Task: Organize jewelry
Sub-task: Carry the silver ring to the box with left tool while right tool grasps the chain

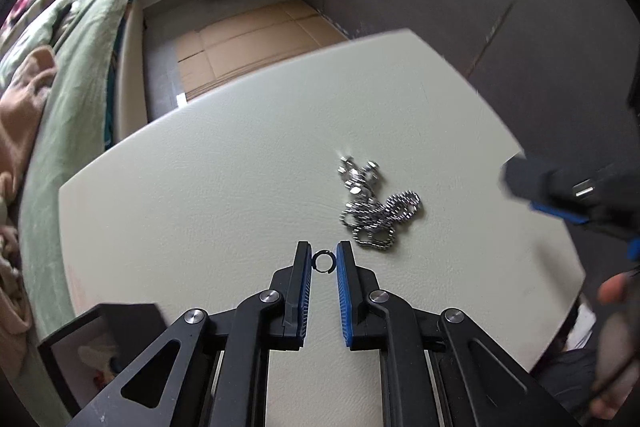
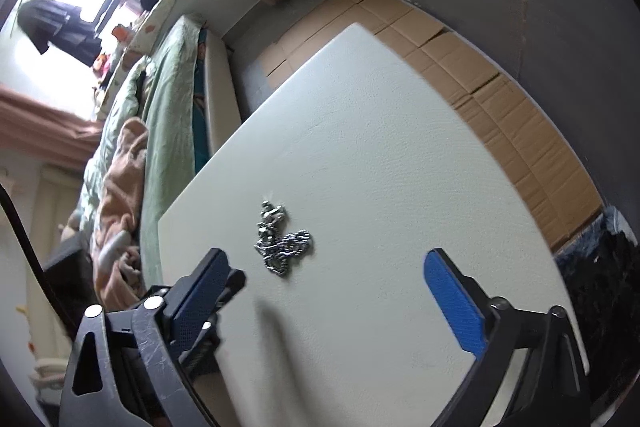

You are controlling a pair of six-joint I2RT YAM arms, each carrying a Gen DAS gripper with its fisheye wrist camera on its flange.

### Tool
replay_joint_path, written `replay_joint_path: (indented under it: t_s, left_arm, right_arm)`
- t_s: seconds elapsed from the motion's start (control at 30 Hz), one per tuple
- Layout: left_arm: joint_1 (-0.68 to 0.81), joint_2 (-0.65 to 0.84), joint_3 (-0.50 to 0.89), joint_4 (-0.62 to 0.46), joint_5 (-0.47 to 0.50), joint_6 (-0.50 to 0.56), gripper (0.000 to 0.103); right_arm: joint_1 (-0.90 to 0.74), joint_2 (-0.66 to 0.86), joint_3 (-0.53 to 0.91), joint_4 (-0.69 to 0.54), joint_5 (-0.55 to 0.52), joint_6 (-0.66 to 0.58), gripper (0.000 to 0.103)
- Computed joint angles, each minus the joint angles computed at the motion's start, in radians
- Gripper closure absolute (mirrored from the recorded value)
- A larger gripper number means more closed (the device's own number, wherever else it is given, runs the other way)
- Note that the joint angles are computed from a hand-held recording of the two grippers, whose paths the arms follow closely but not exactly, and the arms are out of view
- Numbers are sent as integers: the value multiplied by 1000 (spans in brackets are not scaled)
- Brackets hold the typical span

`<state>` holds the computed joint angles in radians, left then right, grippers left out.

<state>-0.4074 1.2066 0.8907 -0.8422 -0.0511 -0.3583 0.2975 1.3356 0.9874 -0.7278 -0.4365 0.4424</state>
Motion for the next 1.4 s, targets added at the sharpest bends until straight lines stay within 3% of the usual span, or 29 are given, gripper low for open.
replay_joint_path:
  t_s: [0.23, 0.8, 0.87, 0.93, 0.97, 1.0, 1.03, 1.17, 1.4]
  left_arm:
    - [137, -100, -5, -32, 49, 33, 90]
    - [398, -231, 14, -124, 197, 147, 90]
    - [414, -241, 26, -138, 203, 155, 90]
    - [429, -255, 36, -155, 209, 161, 90]
    - [437, -264, 37, -162, 212, 164, 90]
    - [440, -271, 42, -171, 214, 164, 90]
    - [440, -282, 48, -183, 211, 163, 90]
    - [446, -315, 64, -224, 208, 171, 90]
    - [512, -376, 100, -306, 232, 212, 90]
  right_arm:
    - [128, 76, 33, 45, 73, 4, 33]
    - [393, 263, 183, -20, 405, -116, 33]
    - [412, 261, 178, -16, 444, -126, 38]
    - [433, 259, 178, -26, 505, -142, 50]
    - [434, 254, 174, -30, 521, -148, 64]
    - [427, 245, 170, -31, 506, -150, 78]
    - [410, 236, 166, -39, 474, -152, 85]
    - [369, 198, 147, -64, 348, -142, 87]
    - [354, 48, 92, -50, 242, -91, 88]
